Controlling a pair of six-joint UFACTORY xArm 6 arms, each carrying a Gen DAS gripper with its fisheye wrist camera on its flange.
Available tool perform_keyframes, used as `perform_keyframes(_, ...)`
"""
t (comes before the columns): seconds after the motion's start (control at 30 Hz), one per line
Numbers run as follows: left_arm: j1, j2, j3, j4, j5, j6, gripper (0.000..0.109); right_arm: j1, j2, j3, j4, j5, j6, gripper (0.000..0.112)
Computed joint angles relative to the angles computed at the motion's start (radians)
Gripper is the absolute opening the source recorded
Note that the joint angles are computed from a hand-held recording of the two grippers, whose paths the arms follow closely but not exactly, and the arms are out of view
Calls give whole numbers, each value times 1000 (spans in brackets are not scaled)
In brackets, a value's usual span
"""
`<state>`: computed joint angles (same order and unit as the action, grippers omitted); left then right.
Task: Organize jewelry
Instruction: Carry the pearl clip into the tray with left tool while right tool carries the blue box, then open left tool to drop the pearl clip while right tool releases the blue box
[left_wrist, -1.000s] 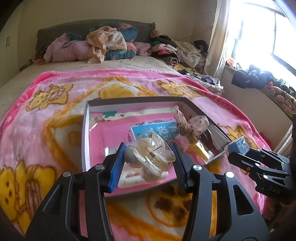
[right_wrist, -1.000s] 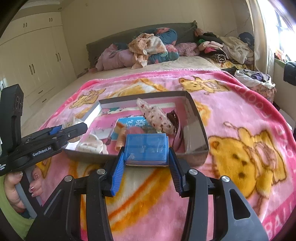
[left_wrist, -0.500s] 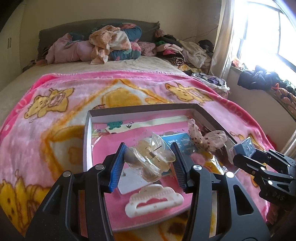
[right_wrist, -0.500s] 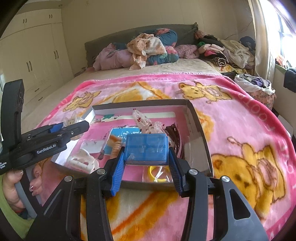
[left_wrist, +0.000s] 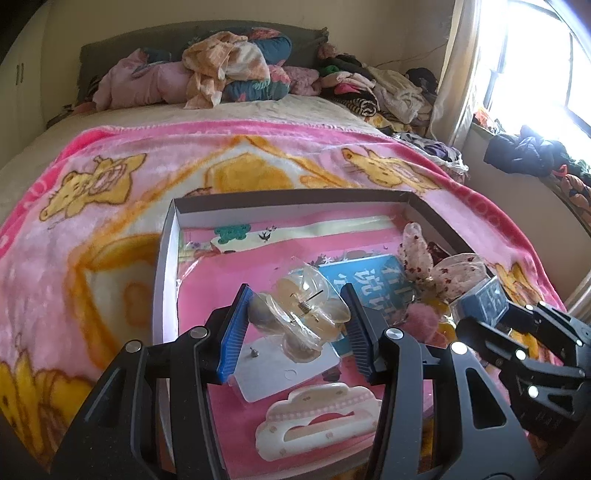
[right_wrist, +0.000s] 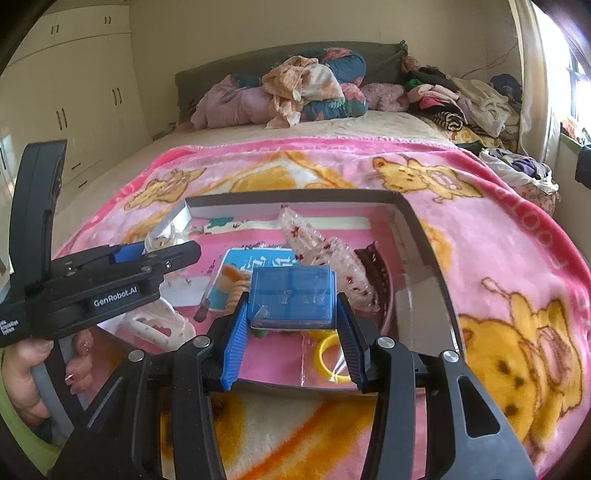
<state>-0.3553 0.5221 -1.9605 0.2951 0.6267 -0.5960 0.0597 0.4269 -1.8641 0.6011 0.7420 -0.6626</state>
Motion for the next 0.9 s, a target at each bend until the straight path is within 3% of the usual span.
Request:
perform_keyframes(0.63, 1, 22, -19, -44, 35, 21, 40, 7, -32, 65, 31, 23, -65, 44)
perform_keyframes(0.9, -2, 19, -12, -40, 34, 15, 40, 5, -75, 117, 58, 13, -87, 56)
